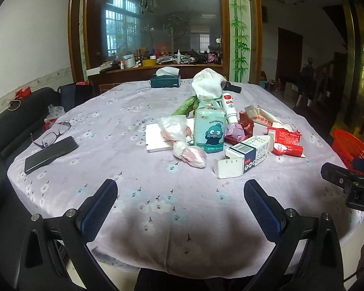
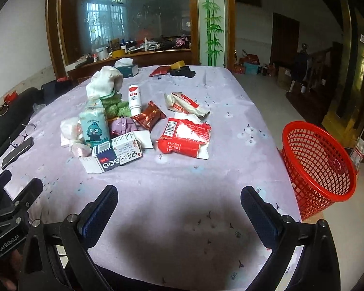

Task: Collect trash

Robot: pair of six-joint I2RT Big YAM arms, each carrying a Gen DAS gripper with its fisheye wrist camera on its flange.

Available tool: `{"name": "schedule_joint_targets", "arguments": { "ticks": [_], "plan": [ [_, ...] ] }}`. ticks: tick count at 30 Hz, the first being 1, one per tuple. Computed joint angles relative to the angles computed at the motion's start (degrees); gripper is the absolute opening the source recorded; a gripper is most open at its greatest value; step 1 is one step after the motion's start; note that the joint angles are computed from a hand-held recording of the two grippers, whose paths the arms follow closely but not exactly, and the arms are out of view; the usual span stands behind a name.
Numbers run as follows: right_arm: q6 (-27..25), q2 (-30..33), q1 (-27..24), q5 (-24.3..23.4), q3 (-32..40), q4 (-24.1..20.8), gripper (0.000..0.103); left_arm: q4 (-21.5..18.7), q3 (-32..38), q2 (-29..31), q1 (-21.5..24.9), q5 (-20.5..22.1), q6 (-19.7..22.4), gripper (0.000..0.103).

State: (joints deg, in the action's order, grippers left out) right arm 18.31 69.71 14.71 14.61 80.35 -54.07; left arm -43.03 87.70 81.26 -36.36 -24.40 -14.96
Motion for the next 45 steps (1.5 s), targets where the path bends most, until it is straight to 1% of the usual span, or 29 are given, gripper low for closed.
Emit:
{"name": "schedule_joint_targets", "arguments": {
  "ticks": [3,6,17,35,41,45],
  "plan": [
    [0.2,0.2,-0.4,0.0,0.0,-0.1,0.102,-0.3,0.0,0.3,0.0,0.2,-0.1,0.103],
    [0.5,0.4,-0.5,-0.4,0.2,-0.5,0.102,-0.6,-0.2,0.4,0.3,1.5,-0.5,0.103],
    [0.1,1.1,0.0,-0.3,0.8,-1.4,0.102,-0.7,-0.3,0.4,0.2,1.7,-0.3,0.103],
    [0.4,1.2,-0.5,-1.3,0.8,-1.7,0.102,-0.7,-0.5,0.7,0.1,2.3,-0.4,0.103],
    [0.3,1.3,-0.7,-1.7,0.6,-1.8,0.102,-1.5,0.0,1.2,0.2,4.6,0.0,0.103],
    [-0.4,1.2,-1.7,-2.9,0.8,-1.3,0.102,-3.0,2.2,2.6,0.9,7.5,1.7,0.103]
  ]
}}
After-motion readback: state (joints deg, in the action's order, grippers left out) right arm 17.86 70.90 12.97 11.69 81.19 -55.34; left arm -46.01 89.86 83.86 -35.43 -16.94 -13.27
